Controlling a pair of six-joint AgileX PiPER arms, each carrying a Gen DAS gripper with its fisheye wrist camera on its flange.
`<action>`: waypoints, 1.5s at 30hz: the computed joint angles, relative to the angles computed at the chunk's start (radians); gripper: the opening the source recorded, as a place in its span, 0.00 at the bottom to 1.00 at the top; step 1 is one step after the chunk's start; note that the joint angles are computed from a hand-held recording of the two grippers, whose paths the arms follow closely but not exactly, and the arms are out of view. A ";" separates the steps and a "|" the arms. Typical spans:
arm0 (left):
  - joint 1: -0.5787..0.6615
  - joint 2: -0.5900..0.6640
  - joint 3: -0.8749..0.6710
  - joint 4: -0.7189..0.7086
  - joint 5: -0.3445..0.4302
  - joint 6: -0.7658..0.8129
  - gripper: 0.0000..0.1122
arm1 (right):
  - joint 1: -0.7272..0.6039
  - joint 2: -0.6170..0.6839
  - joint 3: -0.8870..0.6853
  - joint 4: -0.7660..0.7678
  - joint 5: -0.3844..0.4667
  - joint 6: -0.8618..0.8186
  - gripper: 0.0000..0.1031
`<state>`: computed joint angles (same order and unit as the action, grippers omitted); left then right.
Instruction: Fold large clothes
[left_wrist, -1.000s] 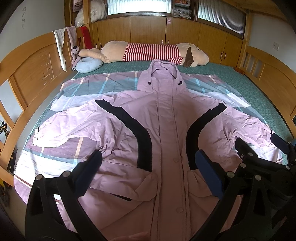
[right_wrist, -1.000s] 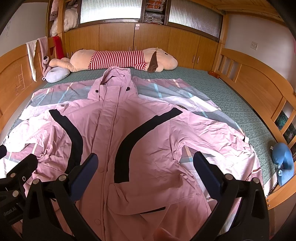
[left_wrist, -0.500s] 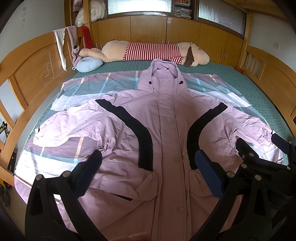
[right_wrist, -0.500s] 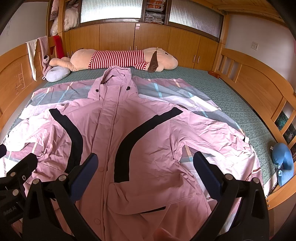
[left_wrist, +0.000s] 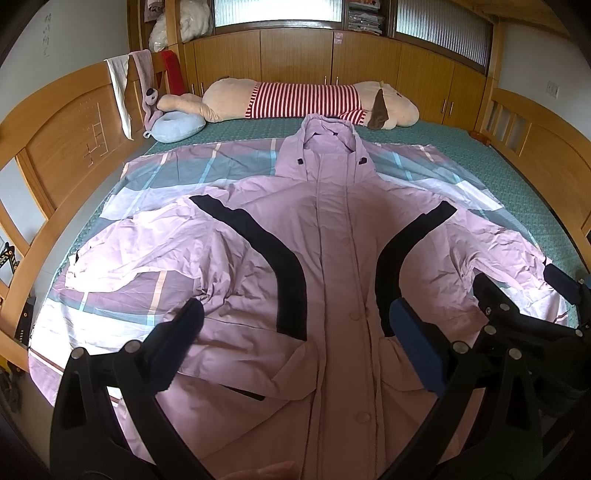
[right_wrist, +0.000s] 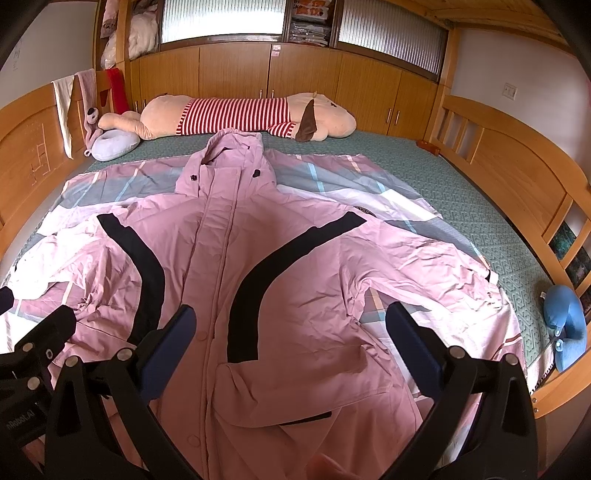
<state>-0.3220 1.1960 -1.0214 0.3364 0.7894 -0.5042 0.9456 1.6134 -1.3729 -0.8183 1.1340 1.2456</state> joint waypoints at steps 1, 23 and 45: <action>-0.001 0.007 -0.008 -0.006 0.004 0.005 0.90 | 0.005 0.013 -0.008 -0.008 0.017 0.024 0.99; -0.053 0.104 0.023 0.232 -0.089 -0.158 0.90 | -0.342 -0.068 0.066 0.413 -0.282 -0.307 0.99; 0.190 0.490 -0.092 -0.251 -0.275 0.213 0.73 | -1.605 0.241 0.234 1.686 -0.531 -1.299 0.64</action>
<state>-0.1322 1.6858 -1.1134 0.0851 0.5148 -0.2909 -0.6596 1.8548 -1.1393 0.8673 0.6032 -0.0535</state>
